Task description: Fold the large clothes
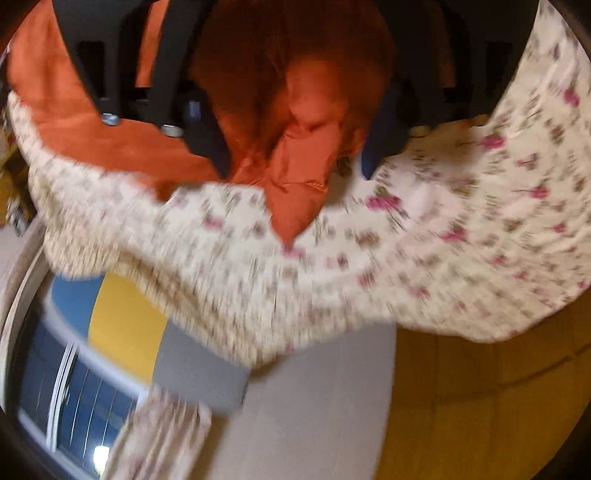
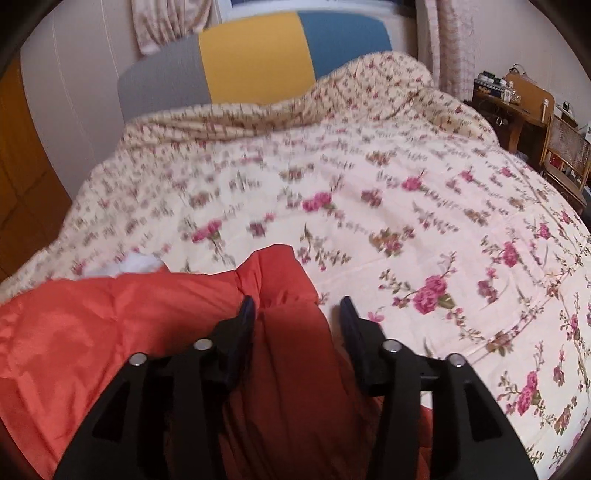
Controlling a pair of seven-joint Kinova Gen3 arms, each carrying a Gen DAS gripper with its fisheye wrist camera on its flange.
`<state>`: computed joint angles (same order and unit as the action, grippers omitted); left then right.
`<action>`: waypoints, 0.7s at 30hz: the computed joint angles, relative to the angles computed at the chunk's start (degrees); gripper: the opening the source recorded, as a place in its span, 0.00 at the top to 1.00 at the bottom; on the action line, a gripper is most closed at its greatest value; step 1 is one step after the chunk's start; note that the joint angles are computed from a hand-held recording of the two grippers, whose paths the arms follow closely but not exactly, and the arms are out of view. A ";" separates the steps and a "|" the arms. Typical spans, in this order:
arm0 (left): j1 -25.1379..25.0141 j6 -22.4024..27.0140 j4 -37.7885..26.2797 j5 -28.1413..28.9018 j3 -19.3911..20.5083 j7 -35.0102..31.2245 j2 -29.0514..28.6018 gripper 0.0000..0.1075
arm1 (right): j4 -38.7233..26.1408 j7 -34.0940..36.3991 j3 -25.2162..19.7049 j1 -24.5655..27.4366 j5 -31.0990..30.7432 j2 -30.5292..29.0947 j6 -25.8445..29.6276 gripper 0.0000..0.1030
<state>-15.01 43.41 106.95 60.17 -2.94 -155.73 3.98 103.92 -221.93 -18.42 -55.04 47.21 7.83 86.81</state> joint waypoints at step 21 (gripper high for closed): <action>10.99 -2.60 4.68 -8.41 5.68 -11.26 -4.19 0.31 | -8.70 20.33 -3.13 2.54 5.49 5.93 -8.14 0.53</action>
